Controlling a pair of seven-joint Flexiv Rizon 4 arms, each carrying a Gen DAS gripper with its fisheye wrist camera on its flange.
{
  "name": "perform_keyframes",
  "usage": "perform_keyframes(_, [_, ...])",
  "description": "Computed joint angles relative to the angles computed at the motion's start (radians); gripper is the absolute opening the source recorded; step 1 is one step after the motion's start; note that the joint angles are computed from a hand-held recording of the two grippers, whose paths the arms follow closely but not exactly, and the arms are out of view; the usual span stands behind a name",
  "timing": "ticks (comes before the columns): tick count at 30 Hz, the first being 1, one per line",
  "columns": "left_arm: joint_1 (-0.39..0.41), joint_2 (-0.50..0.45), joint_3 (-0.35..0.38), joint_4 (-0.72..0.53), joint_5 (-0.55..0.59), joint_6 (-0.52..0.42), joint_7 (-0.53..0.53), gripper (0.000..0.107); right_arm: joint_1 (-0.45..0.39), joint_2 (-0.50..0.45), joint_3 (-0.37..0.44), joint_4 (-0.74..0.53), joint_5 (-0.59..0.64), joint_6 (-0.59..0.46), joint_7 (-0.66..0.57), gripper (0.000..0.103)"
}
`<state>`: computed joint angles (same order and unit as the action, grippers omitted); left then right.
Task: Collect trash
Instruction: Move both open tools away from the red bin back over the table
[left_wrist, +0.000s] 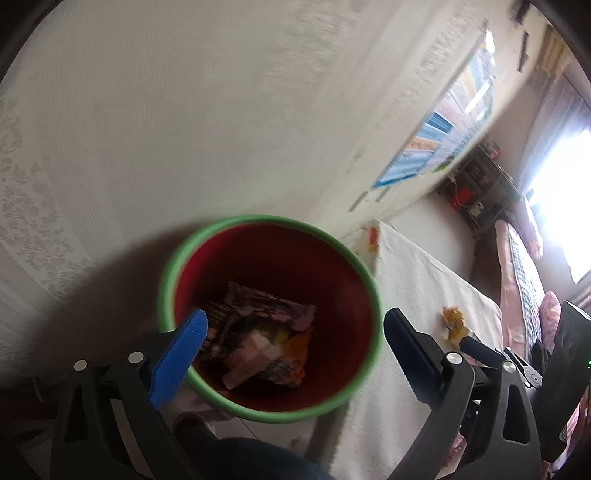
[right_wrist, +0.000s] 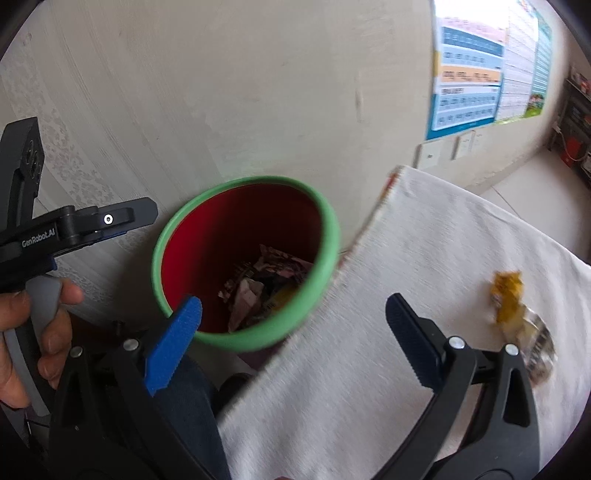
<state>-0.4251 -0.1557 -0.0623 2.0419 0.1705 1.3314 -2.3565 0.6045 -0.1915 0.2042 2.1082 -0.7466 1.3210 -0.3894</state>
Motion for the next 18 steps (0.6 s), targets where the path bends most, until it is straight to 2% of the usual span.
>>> perform_keyframes(4, [-0.035, -0.030, -0.023, -0.051, 0.011, -0.017, 0.001, 0.092, -0.037, 0.087, -0.004, 0.094, -0.037, 0.006, 0.061, 0.098])
perform_keyframes(9, [-0.082, -0.073, -0.050, -0.102, -0.002, -0.030, 0.037, 0.092, -0.132, 0.196, 0.014, 0.207, -0.089, 0.020, 0.141, 0.098])
perform_keyframes(18, [-0.156, -0.156, -0.079, -0.216, -0.053, -0.063, 0.154, 0.092, -0.293, 0.342, 0.058, 0.349, -0.075, 0.019, 0.157, 0.098])
